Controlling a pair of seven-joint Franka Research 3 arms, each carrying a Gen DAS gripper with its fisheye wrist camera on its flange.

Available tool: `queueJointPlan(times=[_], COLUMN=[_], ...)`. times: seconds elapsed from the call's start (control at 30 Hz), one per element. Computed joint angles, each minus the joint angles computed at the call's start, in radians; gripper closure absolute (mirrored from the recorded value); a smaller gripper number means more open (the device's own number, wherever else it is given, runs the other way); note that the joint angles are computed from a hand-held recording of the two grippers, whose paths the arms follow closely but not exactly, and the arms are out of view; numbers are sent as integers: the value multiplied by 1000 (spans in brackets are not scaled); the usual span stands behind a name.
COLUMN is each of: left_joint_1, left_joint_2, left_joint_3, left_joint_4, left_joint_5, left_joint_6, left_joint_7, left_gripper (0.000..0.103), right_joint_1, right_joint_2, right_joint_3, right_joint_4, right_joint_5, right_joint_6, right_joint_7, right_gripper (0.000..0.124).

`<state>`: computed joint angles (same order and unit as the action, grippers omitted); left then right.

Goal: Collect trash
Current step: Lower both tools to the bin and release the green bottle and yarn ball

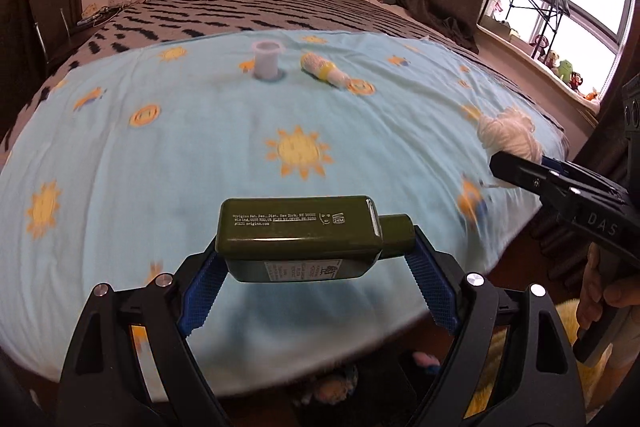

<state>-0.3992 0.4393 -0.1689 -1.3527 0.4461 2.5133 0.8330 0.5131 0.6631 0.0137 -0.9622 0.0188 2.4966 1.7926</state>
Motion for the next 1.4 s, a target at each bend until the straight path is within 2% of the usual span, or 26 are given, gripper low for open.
queueJointPlan(times=[0.1, 0.23, 0.4, 0.53, 0.7, 1.1, 1.4], left_joint_1=[-10, -12, 3, 8, 18, 38, 41], left_joint_2=[-81, -153, -187, -179, -145, -48, 4], left_joint_3=[0, -13, -41, -56, -71, -101, -109], left_joint_4=[-150, -301, -424, -470, -508, -485, -438], left_joint_5=[28, 64, 44, 17, -31, -176, -240], left_joint_6=[57, 106, 142, 152, 173, 123, 93], left_joint_7=[-58, -129, -164, -176, -161, -22, 36], left_gripper=[22, 22, 22, 22, 22, 22, 22], right_joint_1=[12, 11, 18, 23, 23, 35, 26], right_joint_2=[-106, -200, -249, -259, -225, -135, -104], right_joint_3=[4, 30, 44, 59, 75, 86, 88], right_joint_4=[-195, -392, -517, -578, -594, -520, -483], right_joint_5=[-5, 13, 19, 25, 63, 92, 122], right_joint_6=[68, 115, 128, 122, 98, -21, -39], right_joint_7=[4, 9, 35, 43, 58, 43, 36], right_gripper=[73, 73, 73, 73, 73, 73, 65])
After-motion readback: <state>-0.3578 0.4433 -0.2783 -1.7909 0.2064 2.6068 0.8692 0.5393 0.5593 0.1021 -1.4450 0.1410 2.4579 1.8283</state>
